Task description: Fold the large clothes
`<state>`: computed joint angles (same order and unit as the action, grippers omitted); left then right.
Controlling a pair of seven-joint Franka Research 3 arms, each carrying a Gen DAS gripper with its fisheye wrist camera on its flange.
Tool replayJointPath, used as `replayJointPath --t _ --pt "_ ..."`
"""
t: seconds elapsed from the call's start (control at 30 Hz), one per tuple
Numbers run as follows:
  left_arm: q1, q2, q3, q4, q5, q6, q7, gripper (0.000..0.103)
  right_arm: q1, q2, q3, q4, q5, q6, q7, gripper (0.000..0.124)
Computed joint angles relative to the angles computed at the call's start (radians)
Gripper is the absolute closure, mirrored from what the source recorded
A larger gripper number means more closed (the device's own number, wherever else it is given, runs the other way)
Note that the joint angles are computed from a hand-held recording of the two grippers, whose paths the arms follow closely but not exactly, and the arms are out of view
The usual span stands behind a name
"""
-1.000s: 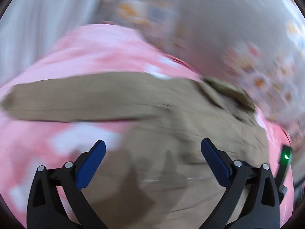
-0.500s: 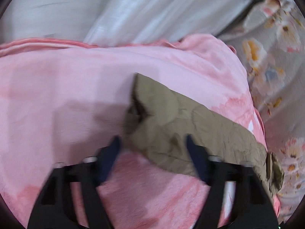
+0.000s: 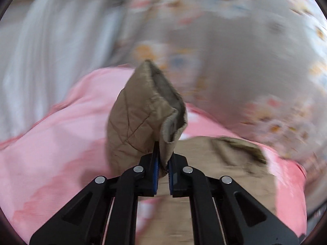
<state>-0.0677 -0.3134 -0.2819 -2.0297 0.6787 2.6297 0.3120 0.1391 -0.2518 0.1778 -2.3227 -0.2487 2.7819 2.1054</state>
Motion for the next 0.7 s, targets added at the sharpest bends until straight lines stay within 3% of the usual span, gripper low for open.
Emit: replayJointPath --t 0.1,0.23,0.33,0.37,0.4,0.43,0.57,0.63,0.7 --pt "-0.068 0.157 -0.061 0.185 0.011 0.006 0.061 0.097 0.013 -0.040 -0.034 -0.054 0.069 -0.010 -0.024 0.072" --pt "-0.188 0.367 -0.094 0.373 0.008 -0.014 0.122 0.094 0.019 -0.075 -0.060 -0.102 0.167 0.019 -0.087 0.073" --pt "-0.267 0.529 -0.111 0.489 -0.064 -0.058 0.213 0.077 0.011 -0.089 -0.064 -0.103 0.217 0.002 -0.108 0.073" --pt "-0.290 0.581 -0.111 0.523 -0.125 -0.075 0.275 0.053 0.022 -0.092 -0.080 -0.101 0.254 -0.008 -0.129 0.073" --pt "-0.308 0.608 -0.103 0.522 -0.181 -0.056 0.308 0.032 0.034 -0.094 -0.098 -0.100 0.296 -0.013 -0.152 0.073" --pt "-0.293 0.608 -0.123 0.486 -0.181 -0.010 0.269 0.030 0.043 -0.098 -0.113 -0.102 0.335 -0.012 -0.172 0.072" --pt "-0.274 0.504 -0.093 0.281 -0.297 0.215 0.253 0.017 0.036 -0.088 -0.126 -0.081 0.410 -0.017 -0.217 0.068" --pt "-0.276 0.451 -0.053 0.214 -0.315 0.299 0.226 0.014 0.024 -0.065 -0.123 -0.049 0.423 -0.019 -0.223 0.067" --pt "-0.277 0.406 0.003 0.172 -0.303 0.331 0.173 0.013 0.042 -0.024 -0.147 0.001 0.477 -0.009 -0.274 0.067"
